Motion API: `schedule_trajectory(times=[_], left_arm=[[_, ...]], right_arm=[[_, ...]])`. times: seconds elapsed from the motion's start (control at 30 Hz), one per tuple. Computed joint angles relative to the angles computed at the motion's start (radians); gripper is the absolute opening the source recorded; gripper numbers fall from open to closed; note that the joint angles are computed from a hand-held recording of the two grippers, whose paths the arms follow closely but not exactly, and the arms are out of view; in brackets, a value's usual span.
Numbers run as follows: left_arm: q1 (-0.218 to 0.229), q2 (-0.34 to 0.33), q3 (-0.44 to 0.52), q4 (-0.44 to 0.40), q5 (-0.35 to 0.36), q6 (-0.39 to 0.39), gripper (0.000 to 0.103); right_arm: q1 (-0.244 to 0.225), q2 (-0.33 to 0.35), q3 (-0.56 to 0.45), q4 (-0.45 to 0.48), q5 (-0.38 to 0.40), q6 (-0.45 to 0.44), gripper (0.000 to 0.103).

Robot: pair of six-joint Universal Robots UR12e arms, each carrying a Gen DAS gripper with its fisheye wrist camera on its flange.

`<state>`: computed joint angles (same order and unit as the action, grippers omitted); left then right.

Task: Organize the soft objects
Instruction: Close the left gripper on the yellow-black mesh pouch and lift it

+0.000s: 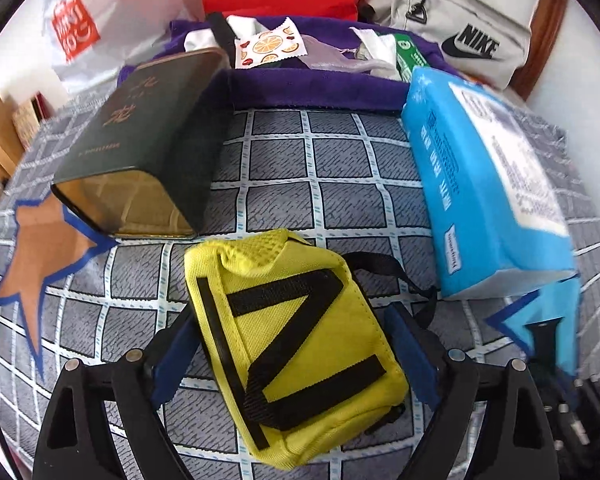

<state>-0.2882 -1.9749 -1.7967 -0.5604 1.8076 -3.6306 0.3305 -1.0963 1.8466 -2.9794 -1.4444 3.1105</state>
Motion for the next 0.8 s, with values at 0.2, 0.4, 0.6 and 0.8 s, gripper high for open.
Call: schedule_trajectory(times=[0.2, 0.4, 0.6, 0.8], left_arm=[[-0.006, 0.008, -0.022, 0.046, 0.021, 0.007, 0.078], [0.001, 0.043, -0.070, 0.077, 0.002, 0.018, 0.065], [0.015, 0.083, -0.127, 0.106, -0.008, 0.011, 0.059], [0.039, 0.131, -0.190, 0.149, -0.048, 0.002, 0.055]], right_arm=[[-0.017, 0.003, 0.016, -0.044, 0.057, 0.023, 0.006], [-0.017, 0.002, 0.025, -0.065, 0.062, 0.052, 0.006], [-0.017, -0.011, 0.042, -0.057, 0.074, 0.081, 0.006], [-0.013, -0.026, 0.056, -0.039, 0.075, 0.103, 0.005]])
